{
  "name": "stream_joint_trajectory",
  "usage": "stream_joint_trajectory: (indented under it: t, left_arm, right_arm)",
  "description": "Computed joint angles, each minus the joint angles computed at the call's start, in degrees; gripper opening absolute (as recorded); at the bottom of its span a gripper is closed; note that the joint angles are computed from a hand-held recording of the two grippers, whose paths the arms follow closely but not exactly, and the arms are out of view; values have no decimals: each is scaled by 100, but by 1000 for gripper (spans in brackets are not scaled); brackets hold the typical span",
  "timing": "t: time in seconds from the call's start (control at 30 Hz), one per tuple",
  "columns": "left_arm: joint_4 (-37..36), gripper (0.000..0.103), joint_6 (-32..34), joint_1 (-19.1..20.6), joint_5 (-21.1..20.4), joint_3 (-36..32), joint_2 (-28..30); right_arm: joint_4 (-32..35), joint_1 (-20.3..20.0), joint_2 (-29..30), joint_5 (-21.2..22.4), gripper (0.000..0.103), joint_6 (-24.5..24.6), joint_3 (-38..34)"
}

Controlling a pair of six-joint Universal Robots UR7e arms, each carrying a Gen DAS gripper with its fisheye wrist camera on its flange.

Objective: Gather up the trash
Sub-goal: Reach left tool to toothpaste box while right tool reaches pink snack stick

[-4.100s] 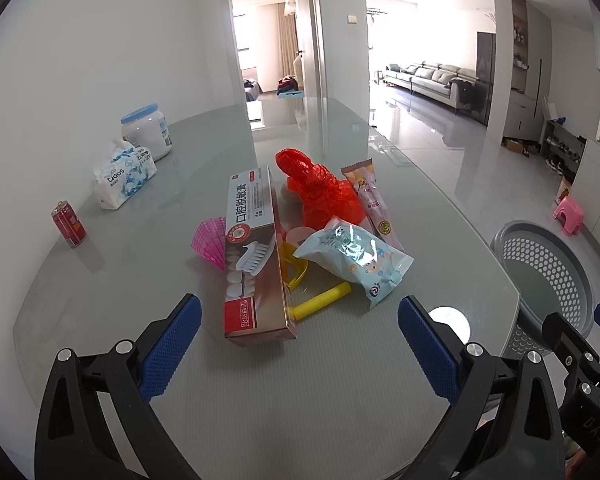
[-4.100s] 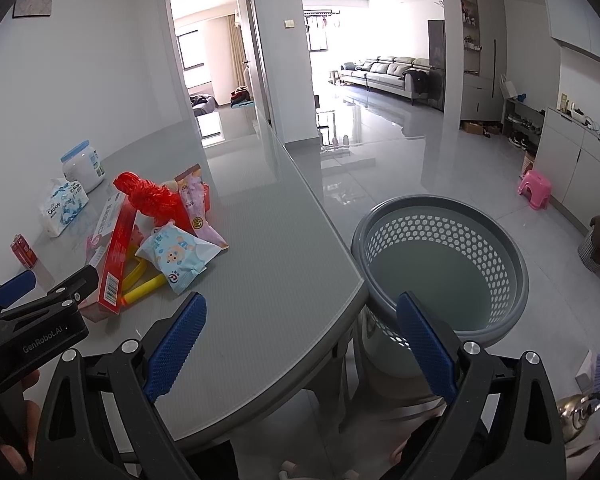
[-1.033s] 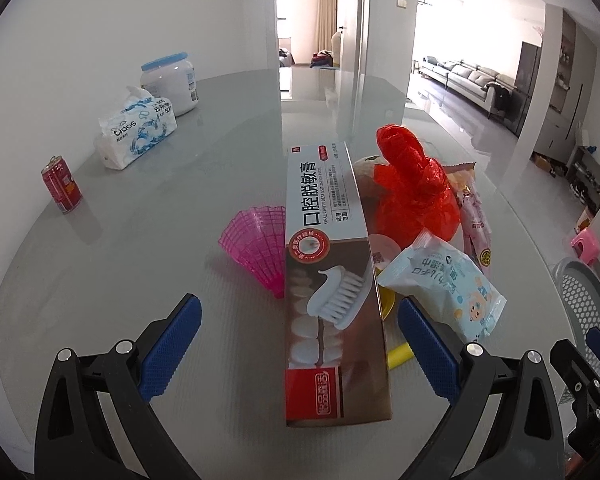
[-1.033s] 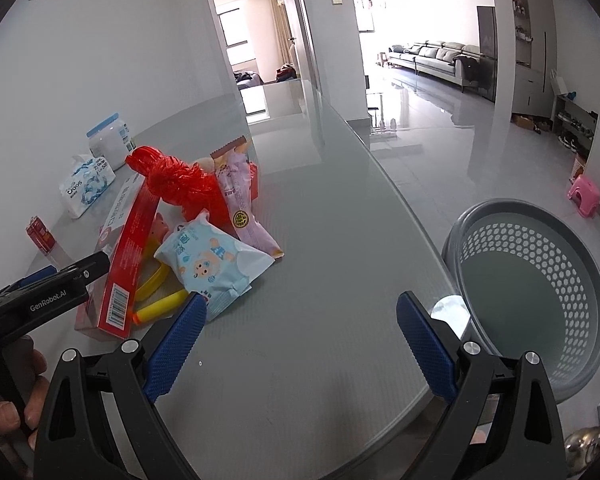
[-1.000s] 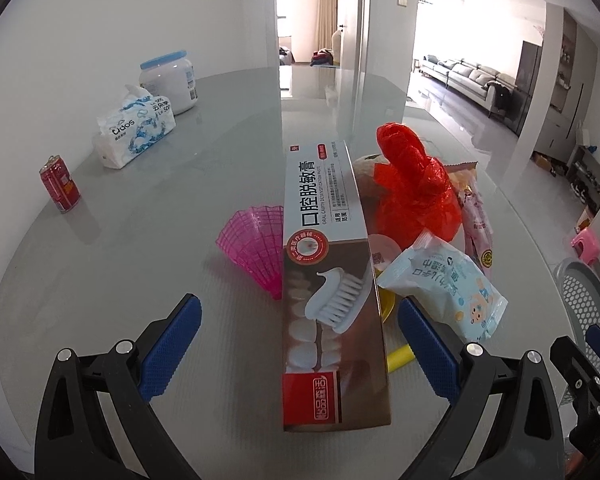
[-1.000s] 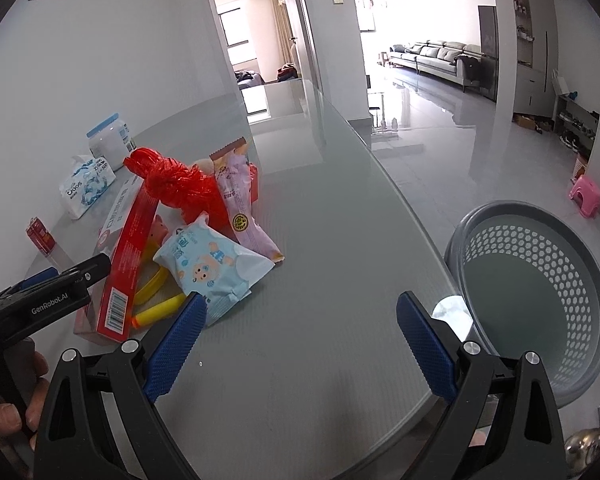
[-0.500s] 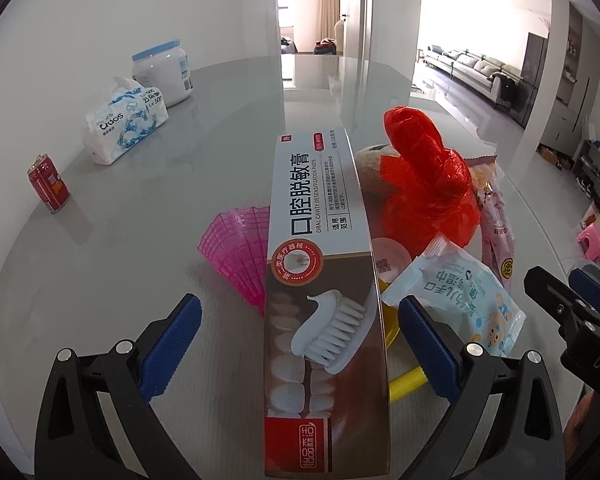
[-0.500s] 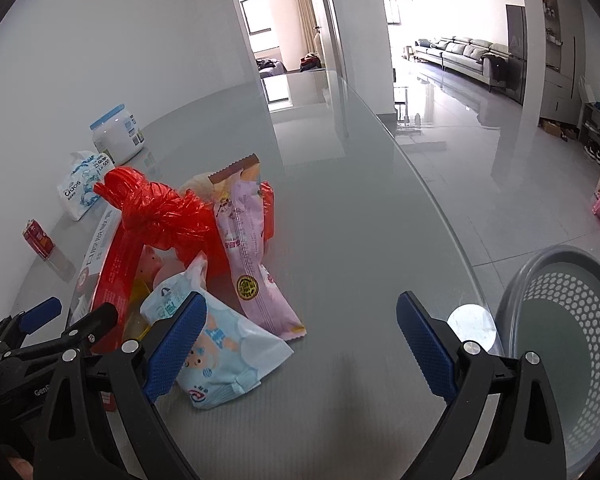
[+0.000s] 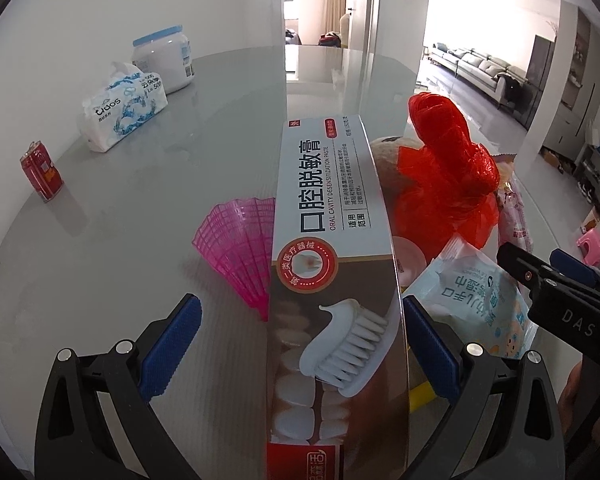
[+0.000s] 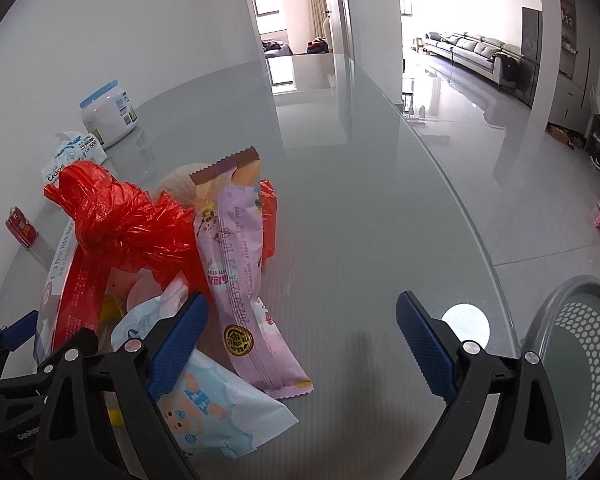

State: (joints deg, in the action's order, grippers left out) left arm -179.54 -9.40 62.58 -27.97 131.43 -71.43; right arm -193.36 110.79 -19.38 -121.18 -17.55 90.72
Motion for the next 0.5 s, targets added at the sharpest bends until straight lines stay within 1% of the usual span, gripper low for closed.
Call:
stream_joint_trajectory:
  t: [0.2, 0.27, 0.4, 0.47, 0.5]
  left_arm:
    - [-131, 97, 55, 56, -68, -43, 68]
    - [-56, 97, -15, 67, -131, -41, 42]
    - [-166, 96, 19, 59, -134, -14, 72]
    - [-222, 96, 67, 40, -125, -3, 88]
    - [-286, 95, 117, 21, -106, 9, 104]
  right_arm:
    - [-155, 97, 183, -151, 91, -325, -178]
    - [-235, 139, 241, -244, 91, -457, -220]
    - [-97, 151, 238, -212, 77, -425, -249]
    - [-35, 140, 223, -170, 74, -389, -249]
    - [-7, 137, 215, -152, 70, -386, -244]
